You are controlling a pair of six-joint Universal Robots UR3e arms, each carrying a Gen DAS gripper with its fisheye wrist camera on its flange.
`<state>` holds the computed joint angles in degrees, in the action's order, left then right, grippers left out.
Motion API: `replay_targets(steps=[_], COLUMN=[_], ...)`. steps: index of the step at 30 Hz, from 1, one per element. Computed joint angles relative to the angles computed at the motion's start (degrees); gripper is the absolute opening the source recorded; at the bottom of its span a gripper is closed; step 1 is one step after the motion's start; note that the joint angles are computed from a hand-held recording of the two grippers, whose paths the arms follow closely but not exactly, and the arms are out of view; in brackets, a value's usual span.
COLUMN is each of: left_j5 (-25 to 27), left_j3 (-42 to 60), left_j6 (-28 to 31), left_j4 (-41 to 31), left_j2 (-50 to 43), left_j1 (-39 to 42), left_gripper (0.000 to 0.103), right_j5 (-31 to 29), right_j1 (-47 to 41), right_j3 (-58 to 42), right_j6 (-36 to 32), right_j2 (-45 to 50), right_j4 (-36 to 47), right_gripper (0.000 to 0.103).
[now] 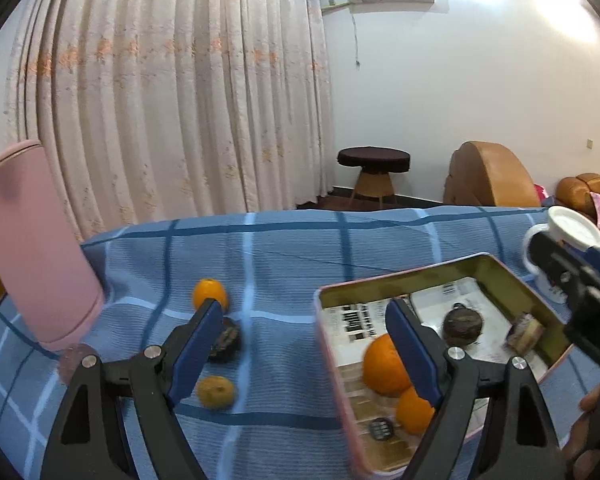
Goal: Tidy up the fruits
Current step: 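Release the cake slice into the tin with the right gripper while the left gripper drops the orange in, then withdraw both open grippers from the tin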
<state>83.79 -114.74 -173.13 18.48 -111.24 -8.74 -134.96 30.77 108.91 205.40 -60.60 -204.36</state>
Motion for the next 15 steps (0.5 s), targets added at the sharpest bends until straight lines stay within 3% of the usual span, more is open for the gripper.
replay_targets(steps=[8, 15], left_j5=[-0.42, -2.63], left_j3=[-4.26, -8.34], left_j6=[1.69, 3.6], left_j4=[3.96, 5.41], left_j2=[1.02, 2.48], left_j1=[3.84, 8.0], left_gripper=[0.085, 0.085], right_j5=[-5.77, -7.1], right_j1=[3.38, 4.45], right_j3=[-4.34, -4.76], right_j6=[-2.28, 1.42], right_j2=[3.02, 3.04], right_j4=[1.36, 3.71], right_gripper=[0.103, 0.103])
